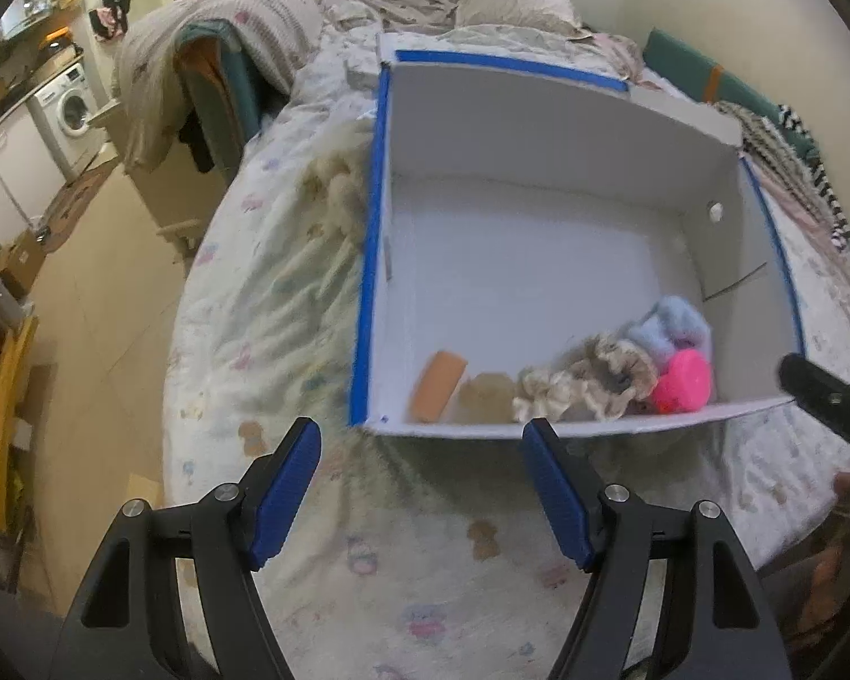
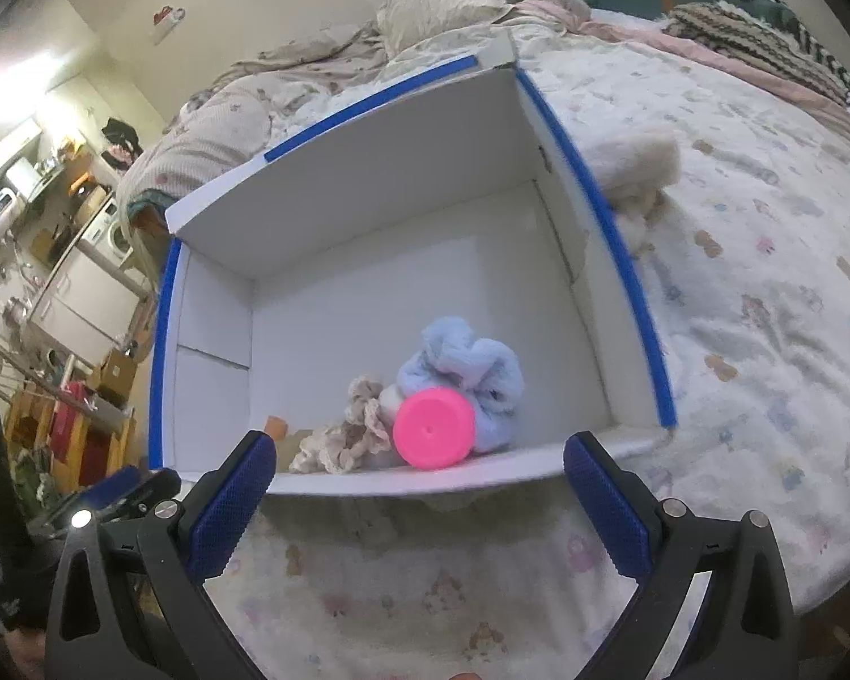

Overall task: Organize soft objects
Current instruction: 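Grasp the white rolled sock beside the box with the right tool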

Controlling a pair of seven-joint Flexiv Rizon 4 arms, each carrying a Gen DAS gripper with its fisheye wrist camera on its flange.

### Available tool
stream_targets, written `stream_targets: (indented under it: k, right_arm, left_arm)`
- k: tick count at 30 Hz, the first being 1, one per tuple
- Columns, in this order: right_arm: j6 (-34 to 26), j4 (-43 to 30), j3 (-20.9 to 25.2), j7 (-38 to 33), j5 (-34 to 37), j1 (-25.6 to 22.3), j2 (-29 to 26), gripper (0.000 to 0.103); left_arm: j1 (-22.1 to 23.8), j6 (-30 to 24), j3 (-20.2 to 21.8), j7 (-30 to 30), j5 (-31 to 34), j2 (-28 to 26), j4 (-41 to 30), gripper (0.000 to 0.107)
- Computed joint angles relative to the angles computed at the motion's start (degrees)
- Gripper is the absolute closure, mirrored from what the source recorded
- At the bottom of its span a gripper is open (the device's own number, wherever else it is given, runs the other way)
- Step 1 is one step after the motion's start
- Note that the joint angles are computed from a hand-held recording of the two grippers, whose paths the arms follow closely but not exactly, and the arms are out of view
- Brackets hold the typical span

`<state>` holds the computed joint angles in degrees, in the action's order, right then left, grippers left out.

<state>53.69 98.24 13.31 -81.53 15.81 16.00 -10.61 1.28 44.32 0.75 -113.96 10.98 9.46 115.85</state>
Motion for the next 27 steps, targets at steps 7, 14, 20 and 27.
stream_targets:
  k: [7, 14, 20, 27]
  right_arm:
    - [-2.96, 1.89, -0.67, 2.1, -0.06, -0.32, 1.31, 0.0]
    - [-6.89, -0.14, -0.91, 2.9, 3.66, -1.78, -0.24, 0.0]
    - [-10.98, -1.77, -0.98, 4.33, 4.37, -2.12, -2.47, 0.0]
    - [-12.37, -2.65, -1.54, 7.58, -5.99, 1.66, -7.03, 0.011]
  left_arm:
    - [-0.29, -2.38, 0.02, -0.11, 0.74, 1.03, 1.53, 0.036]
    - [0.64, -3.58, -0.29, -2.71, 1.58, 1.09, 2.58, 0.036]
    - [0.59, -2.91, 0.47, -2.49, 0.17, -0.12, 2.64, 0.036]
    - [0.09, -2.95, 1.14, -0.33, -4.93, -1.65, 2.47, 0.036]
